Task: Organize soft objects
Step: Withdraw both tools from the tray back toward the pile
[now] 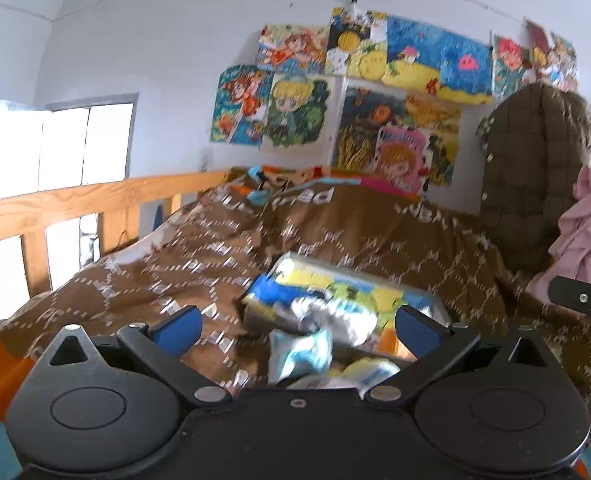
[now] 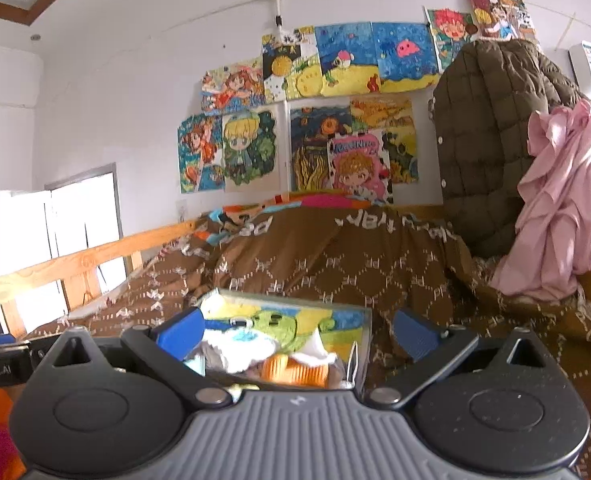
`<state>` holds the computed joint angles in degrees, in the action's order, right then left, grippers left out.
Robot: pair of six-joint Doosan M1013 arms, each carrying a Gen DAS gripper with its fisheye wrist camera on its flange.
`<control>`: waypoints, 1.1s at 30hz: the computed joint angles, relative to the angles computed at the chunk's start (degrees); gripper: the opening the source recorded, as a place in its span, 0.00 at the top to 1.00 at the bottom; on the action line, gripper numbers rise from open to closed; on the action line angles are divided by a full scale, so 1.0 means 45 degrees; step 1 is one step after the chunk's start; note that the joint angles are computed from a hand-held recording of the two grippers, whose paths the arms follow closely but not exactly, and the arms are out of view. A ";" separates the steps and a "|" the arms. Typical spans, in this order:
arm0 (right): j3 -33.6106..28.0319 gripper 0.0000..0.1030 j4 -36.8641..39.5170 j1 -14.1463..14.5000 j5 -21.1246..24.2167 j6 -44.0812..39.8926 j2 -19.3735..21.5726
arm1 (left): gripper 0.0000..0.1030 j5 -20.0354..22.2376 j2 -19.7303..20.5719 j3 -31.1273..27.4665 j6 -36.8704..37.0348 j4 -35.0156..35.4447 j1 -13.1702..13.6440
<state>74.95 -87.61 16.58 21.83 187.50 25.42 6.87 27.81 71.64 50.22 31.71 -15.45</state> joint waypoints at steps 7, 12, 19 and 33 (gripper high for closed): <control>0.0394 0.00 0.1713 0.0201 0.0168 -0.1674 -0.0240 | 0.01 0.1542 -0.0282 0.0164 0.4038 -0.3675 0.0141; 0.0482 0.00 0.3120 0.0347 0.0314 -0.3263 -0.0271 | 0.01 0.2493 -0.0356 0.0097 0.6000 -0.5697 0.0276; 0.0101 0.00 0.5236 0.0525 0.0485 -0.6386 0.0028 | 0.01 0.4314 -0.0011 -0.0736 0.7813 -0.7437 0.0474; -0.1012 0.00 1.0012 0.0609 0.1316 -1.2395 0.0852 | 0.01 0.7360 0.1383 -0.3091 1.0667 -0.9048 0.0867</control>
